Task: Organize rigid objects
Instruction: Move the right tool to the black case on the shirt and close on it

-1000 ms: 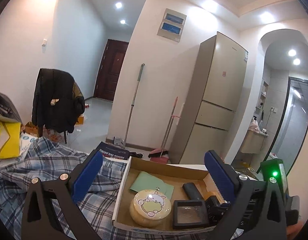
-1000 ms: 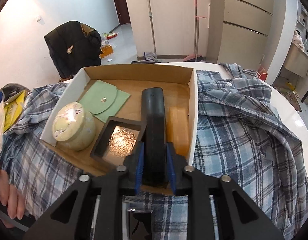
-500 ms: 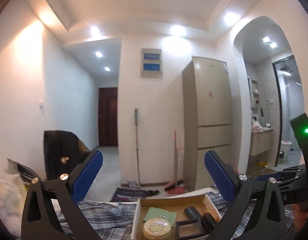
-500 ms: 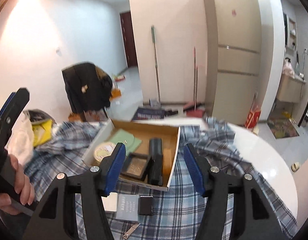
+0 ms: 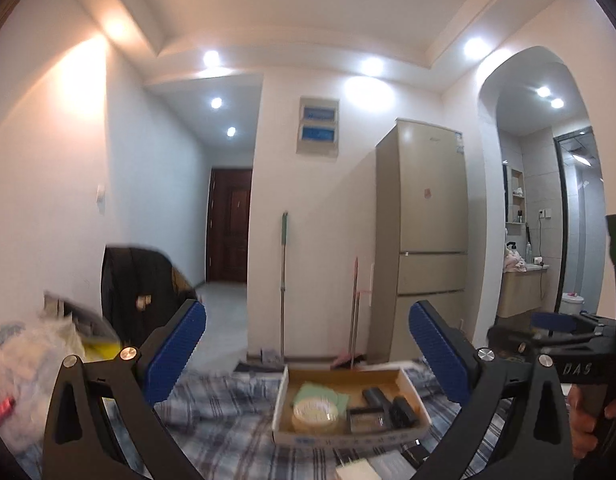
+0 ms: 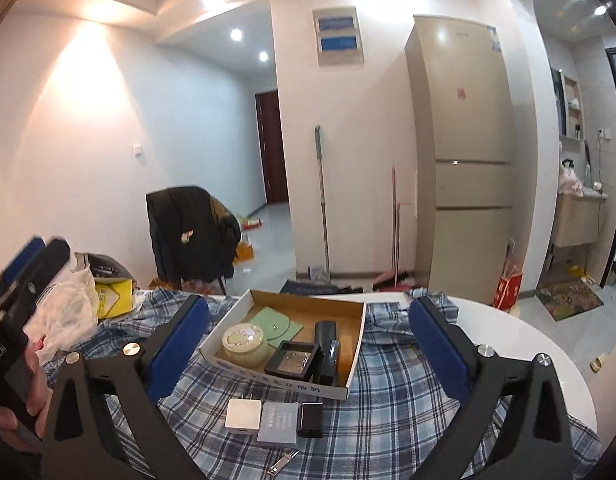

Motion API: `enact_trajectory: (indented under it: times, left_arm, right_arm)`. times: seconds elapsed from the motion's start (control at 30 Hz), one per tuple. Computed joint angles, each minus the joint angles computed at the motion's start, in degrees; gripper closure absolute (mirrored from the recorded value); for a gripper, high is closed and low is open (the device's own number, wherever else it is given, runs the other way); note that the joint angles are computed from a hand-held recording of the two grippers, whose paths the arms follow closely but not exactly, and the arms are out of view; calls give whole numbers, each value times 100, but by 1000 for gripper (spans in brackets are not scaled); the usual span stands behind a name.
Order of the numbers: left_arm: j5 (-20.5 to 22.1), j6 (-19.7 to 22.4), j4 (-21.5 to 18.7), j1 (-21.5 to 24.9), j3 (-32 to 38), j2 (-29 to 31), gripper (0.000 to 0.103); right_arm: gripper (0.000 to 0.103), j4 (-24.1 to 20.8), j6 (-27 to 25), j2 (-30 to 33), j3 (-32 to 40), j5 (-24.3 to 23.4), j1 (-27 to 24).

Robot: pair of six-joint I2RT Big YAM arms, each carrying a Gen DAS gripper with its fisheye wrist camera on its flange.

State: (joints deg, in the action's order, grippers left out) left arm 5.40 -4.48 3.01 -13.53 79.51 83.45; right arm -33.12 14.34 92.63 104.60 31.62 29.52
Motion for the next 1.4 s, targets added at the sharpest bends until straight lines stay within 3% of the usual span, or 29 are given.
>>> enact_trajectory:
  times: [0.07,0.17,0.4,0.47,0.57,0.83,1.0,1.07,1.13,1.2,1.3,1.37,1.4]
  left_arm:
    - [56,-141,86,55,-159,-41,0]
    - [203,-187,107,115,-298,-14,0]
    - [6,-101,-32,62,-321,283,0]
    - [-123,-244,-316,43,-259,371,0]
    - [208,-340,-924,81,39,580,0]
    - [95,-393,-1056,85,131,708,0]
    - [-184,-264,-975,29,83,663,0]
    - [-359,-416,-1293,32,260,687,0]
    - [-204,-761,-1799,102,588,726,0]
    - [-49,-833,-1924,125,802,753,0]
    - [-598,-561,-1873,-29,915,809,0]
    - [-613,-512,-1796,-97,912,867,0]
    - [-598,-535,-1796,-126,915,911,0]
  right_arm:
    - [1,147,33,-60,-188,-20,-9]
    - [1,7,255,-44,-258,-375,-89]
    - [1,19,528,62,-461,-418,-244]
    - [1,3,569,89,-533,-518,-310]
    - [1,-108,587,120,-594,-584,-391]
    - [1,-285,737,199,-644,-712,-467]
    - [1,-623,724,326,-422,-899,-449]
    - [1,-747,818,335,-291,-1119,-477]
    - [1,-822,873,329,-144,-1228,-489]
    - [1,-979,822,379,80,-1140,-468]
    - [1,-1213,661,532,424,-863,-400]
    - [5,-1232,541,667,576,-1005,-394]
    - [15,-1259,515,754,649,-1037,-387]
